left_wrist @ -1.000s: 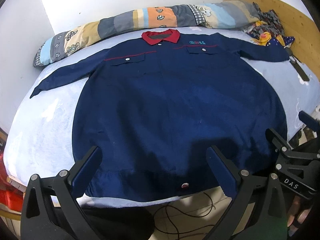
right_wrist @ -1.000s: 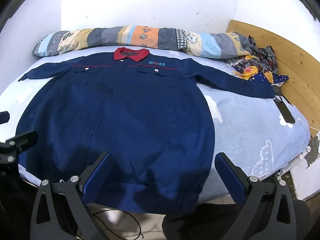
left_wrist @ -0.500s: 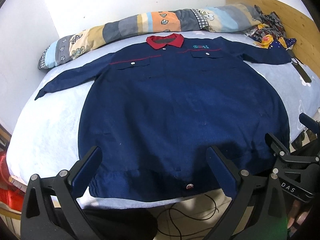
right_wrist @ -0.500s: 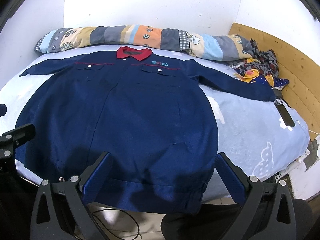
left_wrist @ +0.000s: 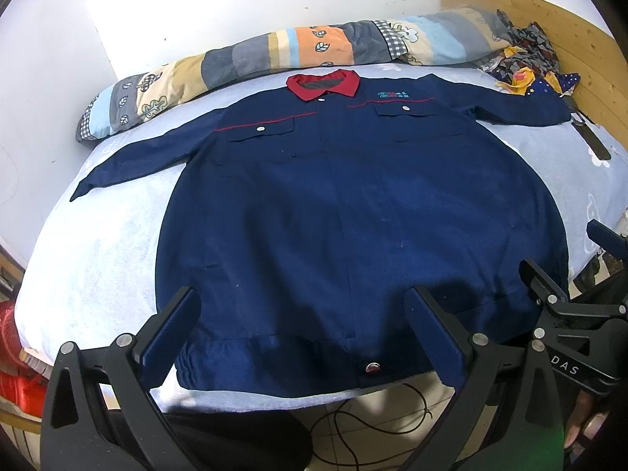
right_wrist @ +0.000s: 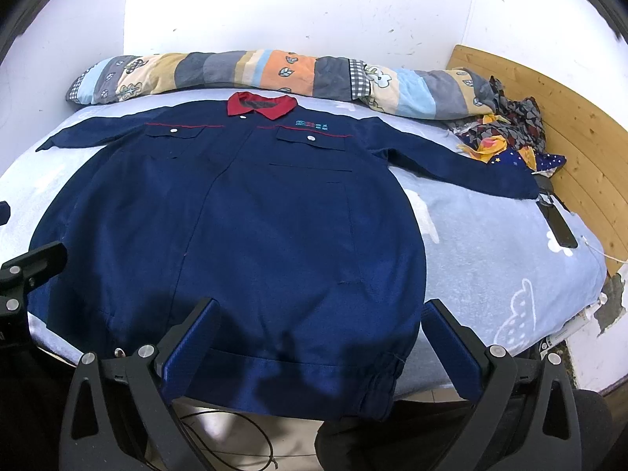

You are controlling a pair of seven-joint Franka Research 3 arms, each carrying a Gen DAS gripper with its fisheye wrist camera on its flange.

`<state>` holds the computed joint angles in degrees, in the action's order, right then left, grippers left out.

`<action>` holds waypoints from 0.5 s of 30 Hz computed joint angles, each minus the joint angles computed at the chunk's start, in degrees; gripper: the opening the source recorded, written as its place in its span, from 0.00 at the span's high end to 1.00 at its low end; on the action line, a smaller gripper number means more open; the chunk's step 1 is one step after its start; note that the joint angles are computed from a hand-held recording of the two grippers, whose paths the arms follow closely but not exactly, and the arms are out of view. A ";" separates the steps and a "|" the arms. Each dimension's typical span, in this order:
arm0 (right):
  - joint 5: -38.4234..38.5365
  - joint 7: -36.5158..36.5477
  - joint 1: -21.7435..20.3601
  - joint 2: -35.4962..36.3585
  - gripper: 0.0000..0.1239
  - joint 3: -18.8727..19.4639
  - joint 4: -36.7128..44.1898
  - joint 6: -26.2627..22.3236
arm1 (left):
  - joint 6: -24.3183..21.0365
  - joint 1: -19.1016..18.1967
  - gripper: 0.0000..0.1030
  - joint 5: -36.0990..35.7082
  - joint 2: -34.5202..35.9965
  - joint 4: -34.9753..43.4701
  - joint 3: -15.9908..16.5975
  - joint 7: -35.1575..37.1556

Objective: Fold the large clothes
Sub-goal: 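Move the right tool toward the sleeve cuff beside the clothes pile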

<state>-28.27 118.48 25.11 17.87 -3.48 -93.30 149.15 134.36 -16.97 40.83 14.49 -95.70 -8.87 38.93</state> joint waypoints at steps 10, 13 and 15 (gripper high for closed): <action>-1.15 1.01 0.26 0.23 0.17 -0.43 0.51 -1.14 | 0.55 0.19 0.00 -0.58 -0.02 0.20 -0.10 0.81; -1.66 1.33 0.33 0.37 0.17 -0.46 0.80 -1.67 | 0.54 0.20 0.00 -0.85 0.11 0.28 -0.10 1.16; -1.65 1.35 0.19 0.21 0.17 -0.35 0.56 -1.42 | 0.32 0.08 0.00 -0.83 0.29 0.50 -0.07 1.29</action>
